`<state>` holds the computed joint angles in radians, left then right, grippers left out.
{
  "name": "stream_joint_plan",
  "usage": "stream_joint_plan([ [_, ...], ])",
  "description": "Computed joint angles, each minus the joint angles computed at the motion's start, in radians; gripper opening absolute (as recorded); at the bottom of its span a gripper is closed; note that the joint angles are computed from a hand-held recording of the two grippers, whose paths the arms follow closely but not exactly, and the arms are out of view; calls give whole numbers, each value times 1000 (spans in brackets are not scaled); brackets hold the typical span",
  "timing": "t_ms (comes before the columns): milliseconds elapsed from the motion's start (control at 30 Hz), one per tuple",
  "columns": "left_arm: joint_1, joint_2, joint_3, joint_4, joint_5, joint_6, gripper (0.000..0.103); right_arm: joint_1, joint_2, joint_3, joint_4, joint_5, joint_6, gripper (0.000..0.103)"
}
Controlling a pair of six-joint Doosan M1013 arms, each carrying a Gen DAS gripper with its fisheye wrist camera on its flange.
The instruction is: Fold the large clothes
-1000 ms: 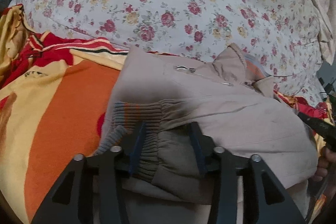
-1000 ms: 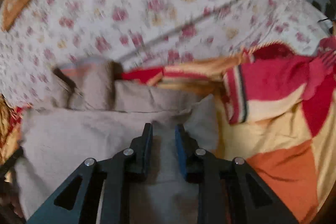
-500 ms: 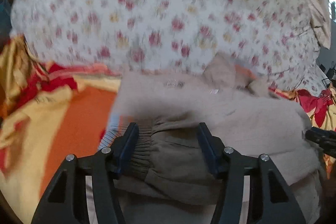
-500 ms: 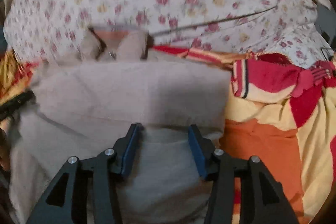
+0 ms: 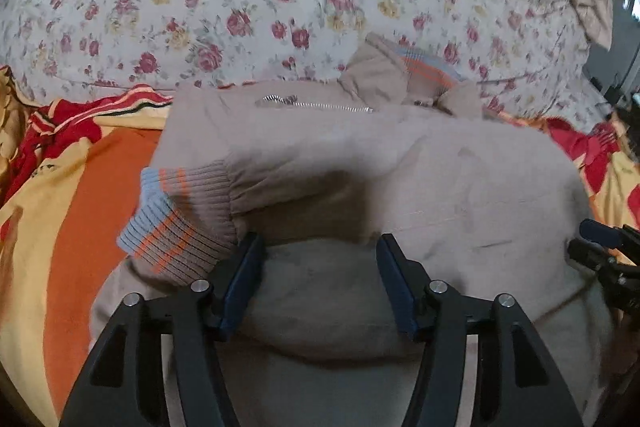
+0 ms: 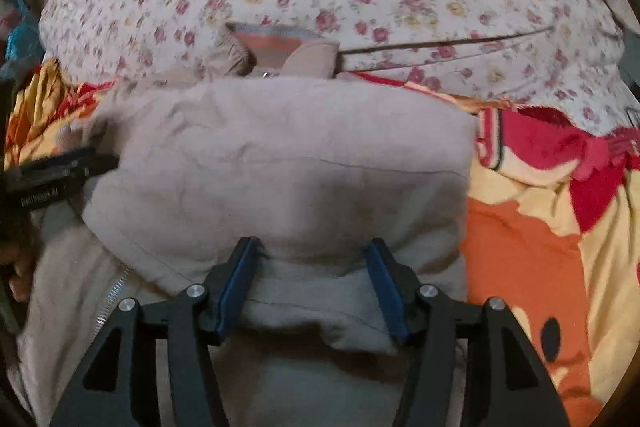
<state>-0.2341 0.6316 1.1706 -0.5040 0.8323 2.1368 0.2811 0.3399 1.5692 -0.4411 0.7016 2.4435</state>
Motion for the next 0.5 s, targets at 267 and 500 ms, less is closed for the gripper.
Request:
stream_joint_plan([
  [267, 102, -165, 183, -148, -84, 214, 48, 92, -199, 225, -157, -56, 282, 62],
  [500, 174, -277, 376, -56, -80, 172, 48, 225, -344, 424, -259, -71, 668, 75],
])
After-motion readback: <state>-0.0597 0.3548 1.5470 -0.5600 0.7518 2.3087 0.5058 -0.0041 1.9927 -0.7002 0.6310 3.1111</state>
